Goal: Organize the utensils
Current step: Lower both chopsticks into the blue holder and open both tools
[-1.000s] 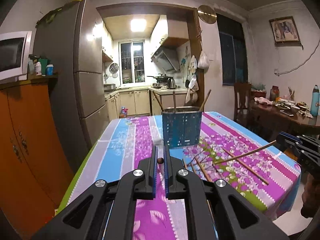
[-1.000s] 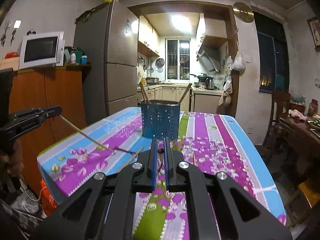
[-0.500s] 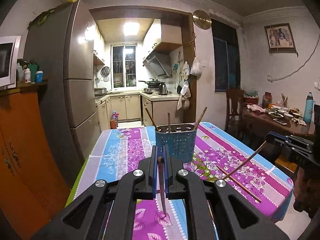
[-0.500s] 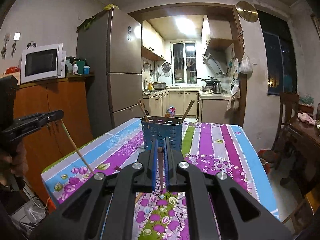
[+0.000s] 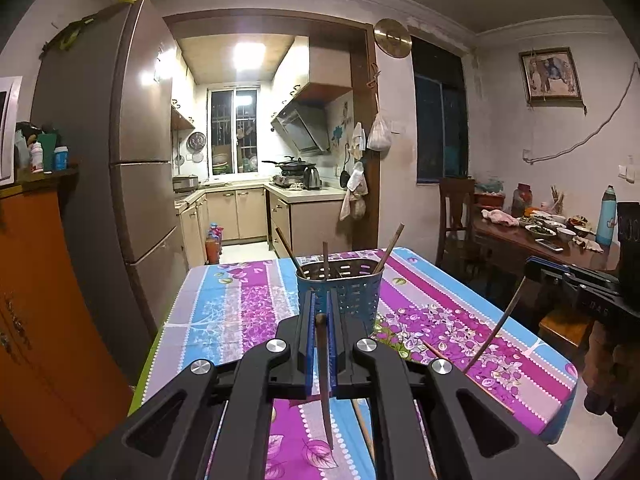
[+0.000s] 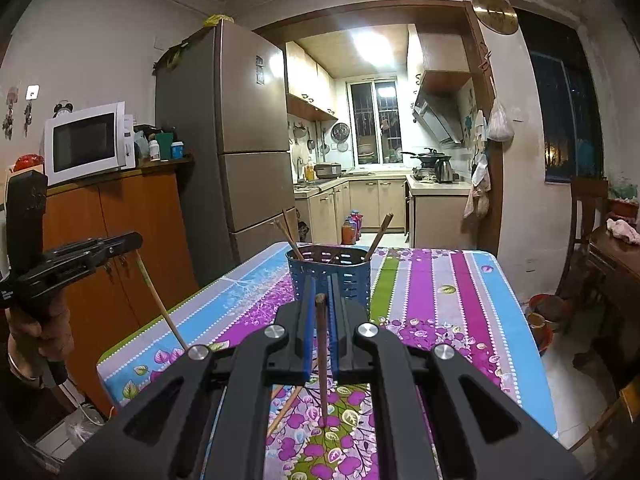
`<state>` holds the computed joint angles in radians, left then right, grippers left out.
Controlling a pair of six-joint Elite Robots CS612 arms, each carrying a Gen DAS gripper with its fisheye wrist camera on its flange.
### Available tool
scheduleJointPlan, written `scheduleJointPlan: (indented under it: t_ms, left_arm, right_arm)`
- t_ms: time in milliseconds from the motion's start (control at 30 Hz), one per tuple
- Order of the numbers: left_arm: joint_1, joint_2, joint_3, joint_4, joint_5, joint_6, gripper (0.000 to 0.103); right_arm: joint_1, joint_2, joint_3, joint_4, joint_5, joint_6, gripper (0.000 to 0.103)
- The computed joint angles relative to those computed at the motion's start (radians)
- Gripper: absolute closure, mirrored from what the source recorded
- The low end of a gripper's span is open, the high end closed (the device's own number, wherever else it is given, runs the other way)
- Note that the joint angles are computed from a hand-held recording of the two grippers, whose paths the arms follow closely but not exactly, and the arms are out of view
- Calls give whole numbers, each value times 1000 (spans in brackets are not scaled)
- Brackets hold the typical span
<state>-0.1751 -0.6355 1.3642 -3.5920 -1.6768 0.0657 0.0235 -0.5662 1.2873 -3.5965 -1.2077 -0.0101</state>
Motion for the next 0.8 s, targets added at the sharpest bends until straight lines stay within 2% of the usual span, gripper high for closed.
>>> scheduleJointPlan:
  t_ms: [800]
  left_arm:
    - [12, -1, -24, 43, -52, 17, 96]
  right_arm:
    - [9, 1, -50, 52, 6, -27, 98]
